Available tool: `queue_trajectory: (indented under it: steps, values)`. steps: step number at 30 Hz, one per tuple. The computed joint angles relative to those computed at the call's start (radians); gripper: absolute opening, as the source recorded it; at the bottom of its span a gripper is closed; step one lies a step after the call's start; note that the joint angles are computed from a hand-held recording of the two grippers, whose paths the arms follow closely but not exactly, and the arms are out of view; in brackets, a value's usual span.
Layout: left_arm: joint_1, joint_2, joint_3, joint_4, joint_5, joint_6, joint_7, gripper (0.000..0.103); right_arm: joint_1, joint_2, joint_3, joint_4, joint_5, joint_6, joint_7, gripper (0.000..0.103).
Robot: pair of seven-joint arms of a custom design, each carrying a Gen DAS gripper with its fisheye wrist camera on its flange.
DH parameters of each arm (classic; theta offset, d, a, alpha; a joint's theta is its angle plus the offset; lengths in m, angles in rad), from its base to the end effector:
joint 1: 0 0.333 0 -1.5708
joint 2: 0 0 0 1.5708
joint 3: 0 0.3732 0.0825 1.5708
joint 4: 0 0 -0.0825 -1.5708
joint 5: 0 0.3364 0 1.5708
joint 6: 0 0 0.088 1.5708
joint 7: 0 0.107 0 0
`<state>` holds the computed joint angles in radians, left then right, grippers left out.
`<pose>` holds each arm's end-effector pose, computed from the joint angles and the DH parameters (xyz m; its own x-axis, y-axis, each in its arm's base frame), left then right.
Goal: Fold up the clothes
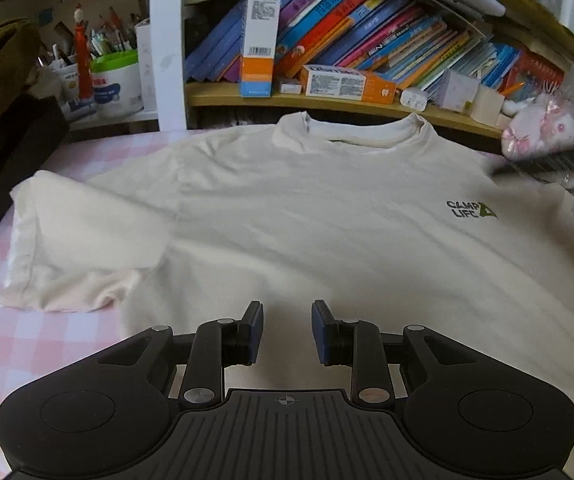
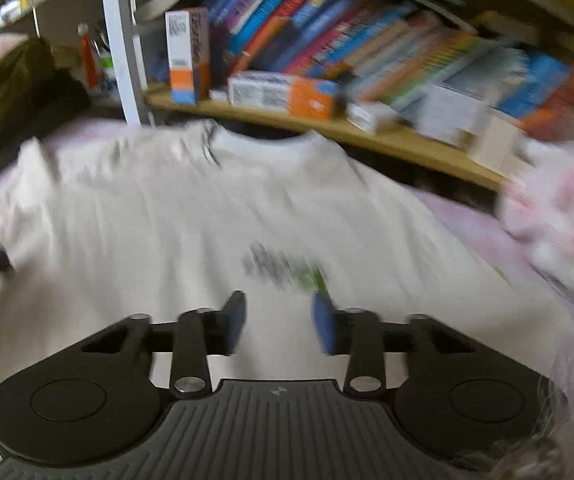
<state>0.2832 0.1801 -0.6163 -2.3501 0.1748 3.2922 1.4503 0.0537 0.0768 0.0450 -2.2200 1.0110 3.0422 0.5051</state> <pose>0.5112 -0.1777 0.4586 -0.3705 -0.9250 0.0845 -0.6704 0.2033 -0.7136 0.5344 -0.0132 0.4910 0.1971 -0.9801 -0.0219 -0.6892 -0.1226 -0.7141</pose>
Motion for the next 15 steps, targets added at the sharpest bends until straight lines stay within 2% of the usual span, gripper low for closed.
queue_trajectory:
  steps: [2, 3, 4, 6, 8, 10, 12, 15]
  values:
    - [-0.103, -0.001, 0.095, -0.009, -0.017, 0.031, -0.006, 0.027, -0.019, 0.099, 0.032, 0.134, 0.069, -0.005, -0.093, 0.025]
    - [-0.147, -0.003, 0.135, -0.014, -0.02, 0.042, -0.011, 0.027, -0.019, 0.14, 0.032, 0.187, 0.029, -0.018, -0.065, 0.025]
    - [-0.191, -0.005, 0.177, -0.019, -0.024, 0.052, -0.015, 0.027, -0.017, 0.181, 0.028, 0.239, -0.025, -0.036, -0.02, 0.024]
    - [-0.274, -0.012, 0.252, -0.031, -0.029, 0.054, -0.014, 0.027, 0.013, 0.263, -0.022, 0.346, -0.178, -0.1, 0.144, 0.021]
    - [-0.306, -0.021, 0.277, -0.046, -0.025, 0.043, -0.019, 0.027, 0.045, 0.348, -0.079, 0.459, -0.3, -0.169, 0.307, 0.016]
    - [-0.396, -0.032, 0.357, -0.063, -0.05, 0.058, 0.001, 0.031, 0.052, 0.412, -0.106, 0.545, -0.371, -0.238, 0.426, 0.014]
    - [-0.482, -0.04, 0.432, -0.075, -0.09, 0.065, 0.03, 0.033, 0.046, 0.473, -0.121, 0.634, -0.428, -0.326, 0.532, 0.011]
    - [-0.599, -0.046, 0.53, -0.082, -0.166, 0.067, 0.087, 0.034, 0.02, 0.525, -0.084, 0.705, -0.462, -0.312, 0.569, 0.009]
